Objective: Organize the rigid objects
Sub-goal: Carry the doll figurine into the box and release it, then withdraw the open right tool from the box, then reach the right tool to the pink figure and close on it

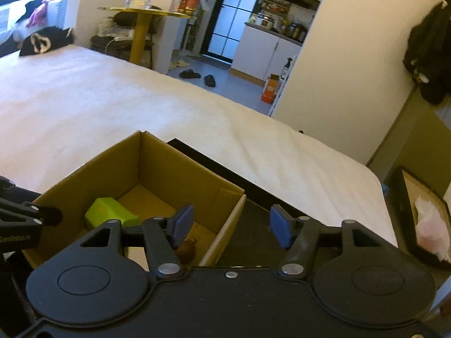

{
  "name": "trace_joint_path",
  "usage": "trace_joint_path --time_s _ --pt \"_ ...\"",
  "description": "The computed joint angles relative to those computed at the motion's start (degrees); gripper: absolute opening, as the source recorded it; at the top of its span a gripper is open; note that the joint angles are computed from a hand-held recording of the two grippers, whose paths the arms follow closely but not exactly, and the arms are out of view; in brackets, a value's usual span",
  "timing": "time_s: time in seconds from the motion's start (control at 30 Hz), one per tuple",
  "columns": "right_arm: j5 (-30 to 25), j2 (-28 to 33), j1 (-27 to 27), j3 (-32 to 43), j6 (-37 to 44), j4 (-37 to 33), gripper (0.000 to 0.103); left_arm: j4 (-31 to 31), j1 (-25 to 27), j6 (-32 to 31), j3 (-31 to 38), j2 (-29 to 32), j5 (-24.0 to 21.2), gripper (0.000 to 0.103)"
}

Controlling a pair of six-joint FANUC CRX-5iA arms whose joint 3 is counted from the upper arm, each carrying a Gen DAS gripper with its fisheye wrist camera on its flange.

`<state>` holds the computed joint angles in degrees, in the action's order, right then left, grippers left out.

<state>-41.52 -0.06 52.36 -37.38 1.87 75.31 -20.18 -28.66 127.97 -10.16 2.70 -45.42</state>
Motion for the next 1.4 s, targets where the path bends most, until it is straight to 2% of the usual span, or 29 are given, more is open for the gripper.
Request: trace_joint_path --time_s 0.33,0.87,0.93,1.07,1.1,1.27,1.4 --pt "-2.0 -4.8 2.2 -3.6 -4.3 -4.1 0.060 -1.1 -0.8 0.7 0.5 0.1 -0.7 0.022" --pt "-3.7 -11.3 3.5 -11.0 -10.0 -7.8 0.060 -6.5 -4.4 3.9 3.7 0.9 -5.4 0.027" --pt "-3.8 -11.9 3.3 -11.7 -10.6 -8.2 0.060 -6.5 -4.4 4.0 4.0 1.1 -5.8 0.030" --pt "-4.0 -13.2 2.7 -13.4 -12.5 -8.8 0.060 -6.0 -4.2 3.9 4.0 1.0 -5.6 0.045" --pt "-4.0 -13.5 2.5 -13.8 -13.3 -8.7 0.060 -6.5 -4.4 4.3 4.4 1.2 -6.0 0.050" --pt "-4.4 -14.2 1.1 -15.8 -18.3 -8.5 0.060 -8.8 -5.6 5.6 6.0 1.9 -8.3 0.060" --pt "-4.0 -14.1 -0.7 -17.7 -23.2 -7.4 0.059 -11.4 -7.1 6.9 7.1 2.6 -10.0 0.073"
